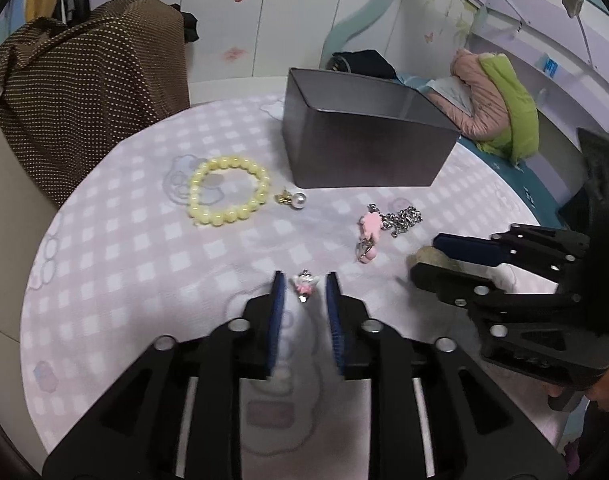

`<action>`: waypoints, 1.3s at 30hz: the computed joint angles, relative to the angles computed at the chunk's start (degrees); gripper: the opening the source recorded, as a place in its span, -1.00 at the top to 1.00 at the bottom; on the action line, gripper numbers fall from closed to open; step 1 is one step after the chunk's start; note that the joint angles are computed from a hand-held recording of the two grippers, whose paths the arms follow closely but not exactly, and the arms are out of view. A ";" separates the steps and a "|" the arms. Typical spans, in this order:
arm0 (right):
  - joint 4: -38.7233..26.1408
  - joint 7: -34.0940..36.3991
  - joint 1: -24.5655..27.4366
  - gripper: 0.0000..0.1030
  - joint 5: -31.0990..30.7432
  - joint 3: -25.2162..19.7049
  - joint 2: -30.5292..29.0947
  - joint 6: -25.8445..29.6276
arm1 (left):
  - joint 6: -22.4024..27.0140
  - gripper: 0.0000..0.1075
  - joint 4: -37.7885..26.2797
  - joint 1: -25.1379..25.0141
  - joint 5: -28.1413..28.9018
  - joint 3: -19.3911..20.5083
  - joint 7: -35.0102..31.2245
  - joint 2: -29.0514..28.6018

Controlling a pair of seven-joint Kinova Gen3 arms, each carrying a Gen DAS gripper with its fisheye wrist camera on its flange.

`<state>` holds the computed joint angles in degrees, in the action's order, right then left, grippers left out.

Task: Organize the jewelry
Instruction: 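Carry the pink charm in the left gripper into the box while the right carries the jade pendant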

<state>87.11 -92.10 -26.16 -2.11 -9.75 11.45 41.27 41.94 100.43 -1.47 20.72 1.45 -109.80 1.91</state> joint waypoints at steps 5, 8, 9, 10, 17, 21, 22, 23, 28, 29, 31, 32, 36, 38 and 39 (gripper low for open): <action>0.69 -0.49 0.77 0.36 -0.37 0.36 -1.05 0.14 | -0.54 0.51 -0.66 1.01 -1.90 0.82 1.35 1.46; 1.05 0.00 1.36 0.36 -1.14 0.24 -1.37 0.00 | -1.09 0.51 -0.75 1.21 -2.19 1.01 1.71 1.71; 1.43 0.34 1.62 0.36 -1.51 0.18 -1.53 -0.21 | -1.08 0.51 -0.79 1.08 -1.75 0.99 1.55 1.83; 1.48 0.51 1.73 0.36 -1.79 0.12 -1.54 -0.25 | -0.98 0.52 -0.85 0.92 -1.29 0.98 1.26 1.92; 1.70 1.44 2.33 0.36 -3.20 -0.03 -2.15 -0.67 | 0.36 0.74 -0.49 0.07 1.60 0.88 -1.02 1.47; 1.29 3.05 3.40 0.36 -5.17 -0.11 -2.86 -0.74 | 0.48 0.74 -0.12 -0.45 2.86 0.21 -1.44 0.22; 0.87 3.67 3.71 0.36 -5.66 -0.09 -3.00 -0.69 | 0.79 0.74 -0.36 -0.76 3.68 -0.06 -2.20 0.00; 0.20 4.07 3.85 0.36 -5.74 -0.01 -3.06 -0.54 | 0.99 0.74 -0.74 -0.98 4.20 -0.27 -2.72 -0.39; -4.18 5.78 4.07 0.37 -5.12 0.35 -2.91 -0.92 | 1.19 0.74 -4.27 -1.47 6.54 -1.16 -5.87 -1.63; -5.36 6.01 3.98 0.36 -4.65 0.44 -2.68 -0.93 | 1.11 0.74 -5.29 -1.56 6.99 -1.26 -6.47 -1.60; -8.17 6.69 3.85 0.36 -3.70 0.63 -2.00 -0.94 | 0.92 0.74 -8.18 -1.64 7.34 -1.26 -6.95 -0.97; -9.81 7.21 3.98 0.36 -3.66 0.69 -1.40 -0.91 | 1.14 0.74 -9.89 -1.86 8.28 -1.29 -7.59 -0.37; -16.56 9.41 5.81 0.36 -6.64 0.65 2.02 1.12 | 4.42 0.74 -18.32 -3.31 12.06 -0.48 -8.59 4.26; -20.39 9.28 6.28 0.36 -7.49 0.94 4.27 3.12 | 6.39 0.74 -22.34 -4.04 12.67 0.48 -7.85 6.76; -22.66 8.97 6.65 0.36 -8.11 1.08 5.72 4.60 | 7.59 0.74 -24.49 -4.38 12.85 1.06 -7.57 8.18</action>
